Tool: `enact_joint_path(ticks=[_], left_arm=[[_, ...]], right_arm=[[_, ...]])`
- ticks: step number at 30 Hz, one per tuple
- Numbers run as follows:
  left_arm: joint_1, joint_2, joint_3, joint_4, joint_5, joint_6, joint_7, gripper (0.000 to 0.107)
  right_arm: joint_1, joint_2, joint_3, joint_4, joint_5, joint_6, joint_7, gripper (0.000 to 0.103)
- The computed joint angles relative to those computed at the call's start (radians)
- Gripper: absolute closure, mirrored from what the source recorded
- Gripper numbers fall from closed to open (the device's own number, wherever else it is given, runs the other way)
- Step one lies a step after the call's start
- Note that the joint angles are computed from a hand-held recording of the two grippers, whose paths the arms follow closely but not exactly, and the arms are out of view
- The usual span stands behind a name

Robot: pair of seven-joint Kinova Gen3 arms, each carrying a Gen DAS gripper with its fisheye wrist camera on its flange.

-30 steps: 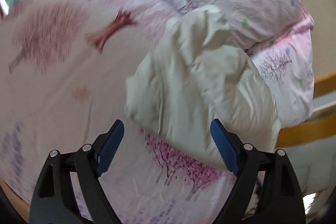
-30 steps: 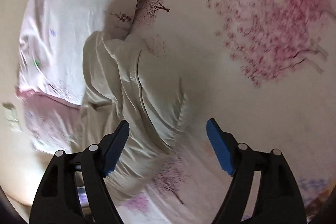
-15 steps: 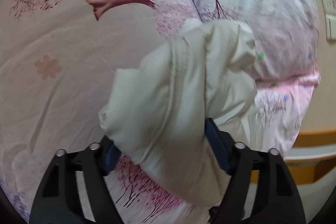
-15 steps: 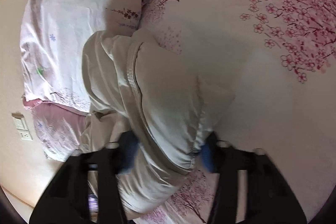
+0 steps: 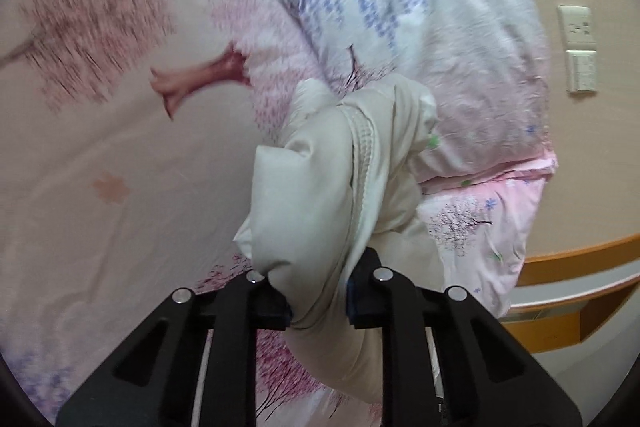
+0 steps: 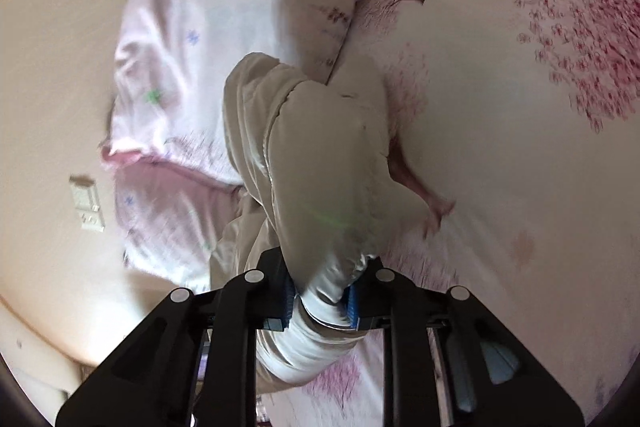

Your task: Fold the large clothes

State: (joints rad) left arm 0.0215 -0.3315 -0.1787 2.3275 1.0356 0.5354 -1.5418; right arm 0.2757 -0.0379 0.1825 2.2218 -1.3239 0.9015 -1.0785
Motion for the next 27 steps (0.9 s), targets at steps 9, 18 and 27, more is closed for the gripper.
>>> enact_joint_path(ticks=[9, 18, 27], left_arm=[[-0.259, -0.258, -0.005, 0.075, -0.35, 0.309, 0.179, 0.086], [-0.136, -0.245, -0.002, 0.067, -0.566, 0.267, 0.383, 0.052], [-0.109, -0.261, -0.036, 0.063, -0.626, 0.28, 0.399, 0.038]], right_arm=[[0.307, -0.084, -0.275, 0.107, 0.169, 0.114, -0.093, 0.083], [0.613, -0.209, -0.692, -0.028, 0.489, 0.103, -0.327, 0.054], [0.93, -0.551, -1.102, -0.264, 0.822, 0.227, -0.576, 0.04]])
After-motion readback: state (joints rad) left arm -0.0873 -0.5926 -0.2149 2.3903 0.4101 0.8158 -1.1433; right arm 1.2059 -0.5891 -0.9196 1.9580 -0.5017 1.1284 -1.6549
